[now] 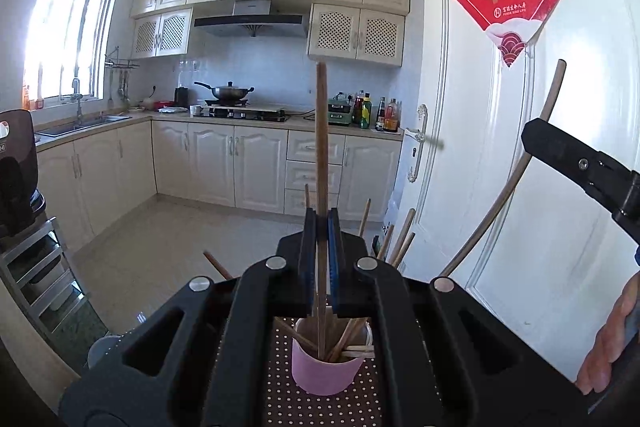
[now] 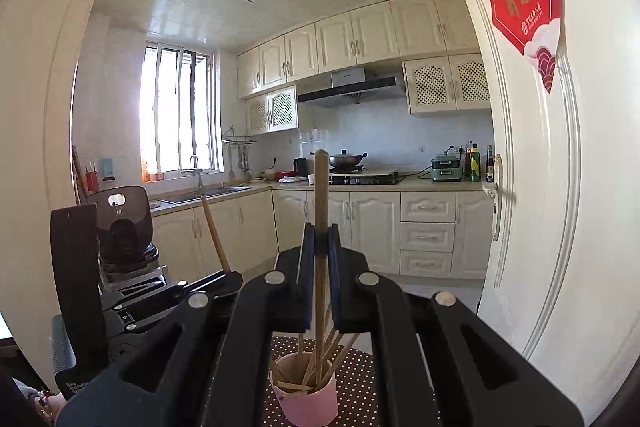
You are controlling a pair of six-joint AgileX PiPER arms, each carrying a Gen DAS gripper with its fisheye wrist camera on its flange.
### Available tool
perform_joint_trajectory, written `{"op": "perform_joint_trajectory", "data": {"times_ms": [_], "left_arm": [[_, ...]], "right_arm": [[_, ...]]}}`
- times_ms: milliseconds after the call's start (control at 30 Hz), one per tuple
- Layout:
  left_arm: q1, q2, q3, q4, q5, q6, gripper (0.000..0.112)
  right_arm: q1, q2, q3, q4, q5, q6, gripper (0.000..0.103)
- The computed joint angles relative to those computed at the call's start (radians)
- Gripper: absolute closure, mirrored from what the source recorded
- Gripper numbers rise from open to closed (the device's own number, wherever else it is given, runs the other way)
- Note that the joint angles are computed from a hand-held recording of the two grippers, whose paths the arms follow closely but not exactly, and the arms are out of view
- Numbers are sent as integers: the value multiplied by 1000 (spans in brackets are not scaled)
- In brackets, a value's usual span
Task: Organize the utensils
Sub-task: 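Lift both held chopsticks upright and carry them over the pink cup, then lower the chopsticks into the pink cup and open both tools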
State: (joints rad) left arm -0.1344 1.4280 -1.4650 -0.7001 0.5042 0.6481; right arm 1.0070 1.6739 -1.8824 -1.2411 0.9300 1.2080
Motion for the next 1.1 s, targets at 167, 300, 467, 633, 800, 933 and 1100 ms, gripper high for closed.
{"op": "perform_joint_trajectory", "data": {"times_ms": [167, 300, 467, 633, 800, 933, 1100], "left_arm": [[-8, -8, 58, -55, -21, 84, 107], [-1, -26, 101, -98, -30, 146, 106], [-7, -40, 116, -79, -38, 141, 106], [-26, -63, 135, -25, -73, 124, 98], [-25, -113, 204, -118, -146, 241, 48], [-15, -135, 221, -93, -162, 222, 48], [6, -169, 257, -130, -200, 249, 38]], "right_arm": [[-23, -9, 29, 29, -38, 26, 98], [-24, 3, 22, 52, -38, 9, 98], [-27, 20, 5, 82, -40, -23, 98], [-31, 34, -7, 116, -44, -50, 98], [-38, 39, -2, 148, -51, -74, 98], [-53, 39, 10, 179, -66, -84, 98], [-65, 50, 9, 217, -73, -114, 98]]}}
